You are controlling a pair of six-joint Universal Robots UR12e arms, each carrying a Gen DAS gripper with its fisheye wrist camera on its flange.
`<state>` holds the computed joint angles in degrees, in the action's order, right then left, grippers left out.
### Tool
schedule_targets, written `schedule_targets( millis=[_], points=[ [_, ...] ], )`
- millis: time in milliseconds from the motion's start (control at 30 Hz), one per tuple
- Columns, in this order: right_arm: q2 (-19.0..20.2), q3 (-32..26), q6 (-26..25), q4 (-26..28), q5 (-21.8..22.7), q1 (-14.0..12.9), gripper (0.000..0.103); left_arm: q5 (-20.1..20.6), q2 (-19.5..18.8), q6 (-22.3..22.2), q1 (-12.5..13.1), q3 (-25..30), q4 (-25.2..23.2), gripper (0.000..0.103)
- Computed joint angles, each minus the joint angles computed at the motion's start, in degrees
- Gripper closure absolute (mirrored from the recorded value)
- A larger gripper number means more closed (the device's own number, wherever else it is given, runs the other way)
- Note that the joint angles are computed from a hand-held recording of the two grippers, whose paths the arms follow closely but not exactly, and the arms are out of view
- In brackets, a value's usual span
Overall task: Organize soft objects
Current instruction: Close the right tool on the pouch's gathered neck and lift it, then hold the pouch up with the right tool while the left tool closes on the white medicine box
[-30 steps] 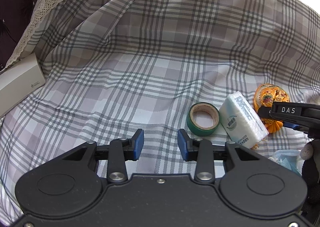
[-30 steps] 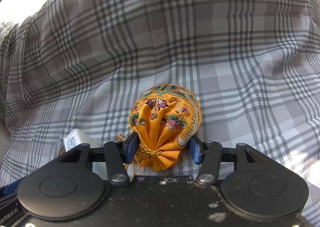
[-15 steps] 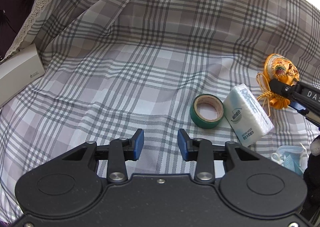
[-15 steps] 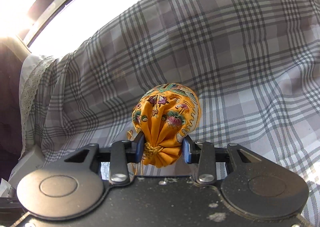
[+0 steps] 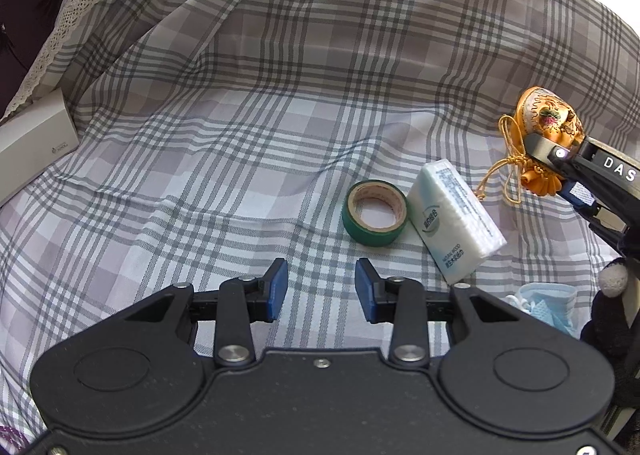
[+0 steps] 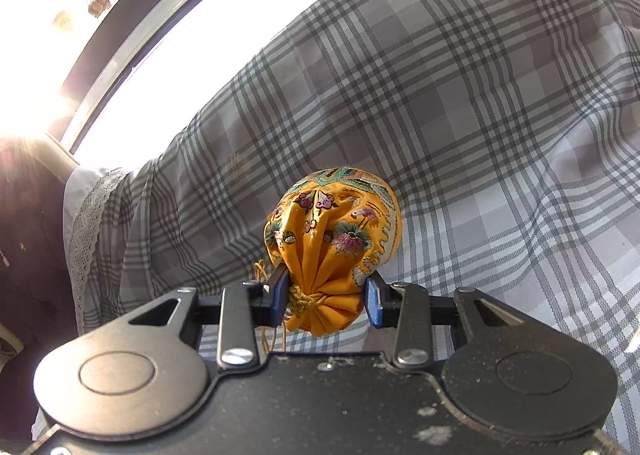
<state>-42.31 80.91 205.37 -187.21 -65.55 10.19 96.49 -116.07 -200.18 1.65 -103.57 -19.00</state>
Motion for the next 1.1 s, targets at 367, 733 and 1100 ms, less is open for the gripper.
schedule_targets(
  millis=[367,733,1100],
  points=[
    [0.0,0.7,5.5,-2.8,-2.5,-0.1,0.066,0.7,-1.6,0.7,-2.2,5.8,-4.7,0.064],
    [0.2,1.8,13.0,-7.4,-4.4,-0.5,0.066,4.4,-5.6,-2.6,-4.6,12.3,-10.8,0.064],
    [0.2,2.1,15.6,-8.3,-3.0,-1.0,0.066,7.8,-5.2,-3.8,-5.3,12.0,-10.5,0.059]
  ],
)
